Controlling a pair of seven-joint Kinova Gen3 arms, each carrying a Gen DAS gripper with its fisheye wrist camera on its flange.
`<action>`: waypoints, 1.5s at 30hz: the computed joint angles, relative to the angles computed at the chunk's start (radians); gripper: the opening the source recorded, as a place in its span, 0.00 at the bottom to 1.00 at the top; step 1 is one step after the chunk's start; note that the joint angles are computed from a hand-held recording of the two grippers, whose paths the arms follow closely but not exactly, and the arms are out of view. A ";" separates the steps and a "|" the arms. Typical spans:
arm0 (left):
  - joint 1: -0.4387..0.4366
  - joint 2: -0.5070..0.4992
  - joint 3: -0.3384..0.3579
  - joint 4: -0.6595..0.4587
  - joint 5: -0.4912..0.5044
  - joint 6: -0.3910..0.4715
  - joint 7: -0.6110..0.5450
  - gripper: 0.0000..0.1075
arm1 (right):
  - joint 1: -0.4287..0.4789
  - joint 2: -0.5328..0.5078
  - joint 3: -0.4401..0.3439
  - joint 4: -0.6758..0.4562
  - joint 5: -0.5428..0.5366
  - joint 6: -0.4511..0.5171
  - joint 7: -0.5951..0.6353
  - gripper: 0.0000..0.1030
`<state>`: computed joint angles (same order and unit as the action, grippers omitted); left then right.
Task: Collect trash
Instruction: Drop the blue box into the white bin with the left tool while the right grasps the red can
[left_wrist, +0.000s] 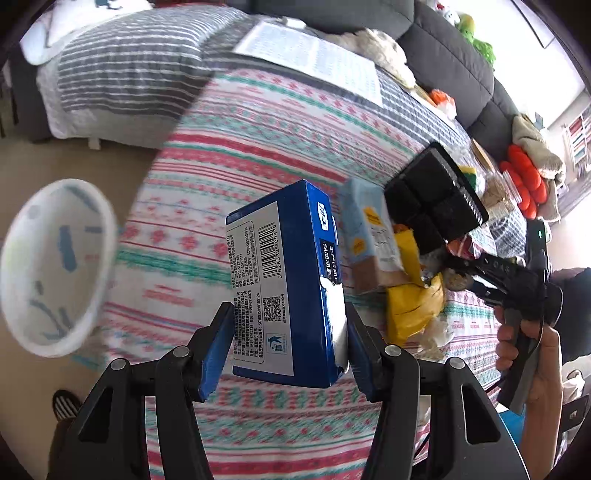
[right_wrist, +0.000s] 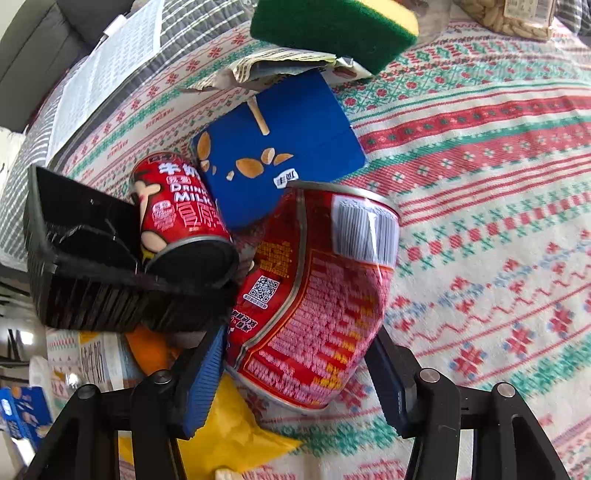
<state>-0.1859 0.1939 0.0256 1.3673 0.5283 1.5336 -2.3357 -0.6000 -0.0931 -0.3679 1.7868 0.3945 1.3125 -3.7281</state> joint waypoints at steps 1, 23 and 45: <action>-0.016 0.006 -0.009 -0.017 0.007 0.008 -0.007 0.56 | -0.008 0.004 -0.011 -0.013 0.001 0.026 -0.006 0.59; -0.181 0.193 -0.021 -0.204 -0.104 -0.101 0.035 0.56 | -0.244 0.121 -0.051 -0.281 0.219 0.232 -0.012 0.55; -0.155 0.098 -0.055 -0.130 -0.280 -0.262 0.089 0.87 | -0.280 0.371 0.159 -0.530 0.215 -0.092 0.358 0.55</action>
